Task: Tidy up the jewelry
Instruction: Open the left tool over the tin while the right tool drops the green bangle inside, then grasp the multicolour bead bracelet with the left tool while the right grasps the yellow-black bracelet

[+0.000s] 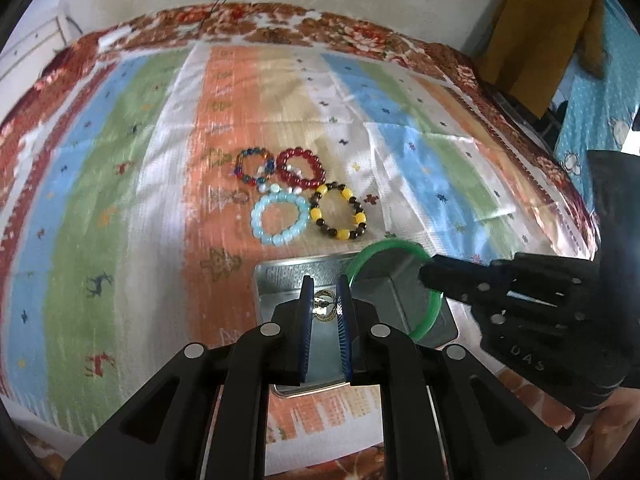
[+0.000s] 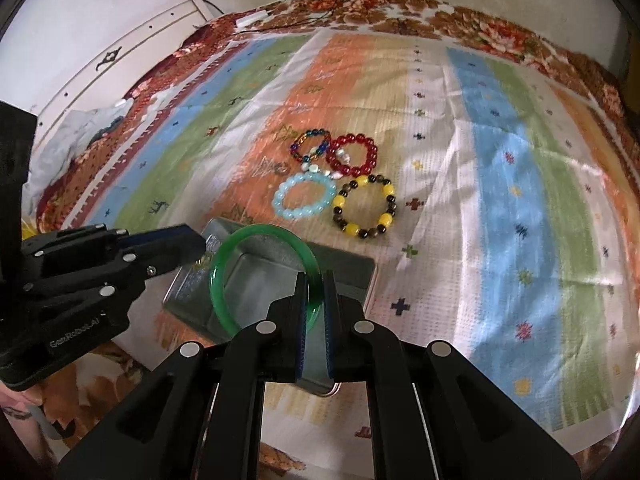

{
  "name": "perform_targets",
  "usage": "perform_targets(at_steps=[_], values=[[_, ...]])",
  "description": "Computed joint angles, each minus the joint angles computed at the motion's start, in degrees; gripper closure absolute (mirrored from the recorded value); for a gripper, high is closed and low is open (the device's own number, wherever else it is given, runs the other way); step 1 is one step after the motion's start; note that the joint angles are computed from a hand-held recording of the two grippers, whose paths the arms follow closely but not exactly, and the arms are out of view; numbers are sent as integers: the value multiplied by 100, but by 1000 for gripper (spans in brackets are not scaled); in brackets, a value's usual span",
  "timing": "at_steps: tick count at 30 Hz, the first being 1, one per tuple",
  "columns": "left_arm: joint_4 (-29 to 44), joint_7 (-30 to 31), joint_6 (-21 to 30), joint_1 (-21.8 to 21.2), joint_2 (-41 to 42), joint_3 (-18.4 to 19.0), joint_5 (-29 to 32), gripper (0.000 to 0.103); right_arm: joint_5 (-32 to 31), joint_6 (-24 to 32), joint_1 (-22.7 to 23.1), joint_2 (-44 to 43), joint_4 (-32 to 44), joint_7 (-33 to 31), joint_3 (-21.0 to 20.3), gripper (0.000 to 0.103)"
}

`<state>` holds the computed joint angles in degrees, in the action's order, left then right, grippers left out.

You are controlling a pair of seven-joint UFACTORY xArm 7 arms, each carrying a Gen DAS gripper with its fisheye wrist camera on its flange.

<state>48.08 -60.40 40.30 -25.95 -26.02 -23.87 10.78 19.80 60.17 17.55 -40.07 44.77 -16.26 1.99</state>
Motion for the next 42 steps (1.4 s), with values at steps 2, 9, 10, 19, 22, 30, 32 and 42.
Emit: perform_targets(at_steps=[2,9,10,19,22,30,32,42], values=[[8,-29,13,7,10,-5,-2,88,109,69,39,49,17,-9,-66,94],[2,-82,30,60,-46,36,15,59,62,-332,-58,-20,-24,83,18,58],[-15,-102,36,94,-91,41,45,54,56,-353,-51,12,-11,81,-4,58],[18,1,384,476,-132,223,258,40,-104,-660,-227,630,290,272,-40,44],[100,70,427,588,-32,285,323,38,-162,-812,-244,882,447,266,-8,39],[483,-152,589,867,266,142,968,34,-283,-1076,-257,1219,668,233,61,27],[611,-81,655,856,447,174,1047,33,-331,-1090,-279,1272,701,276,79,27],[790,248,458,768,985,661,819,32,-534,-1030,-374,1757,970,400,127,26]])
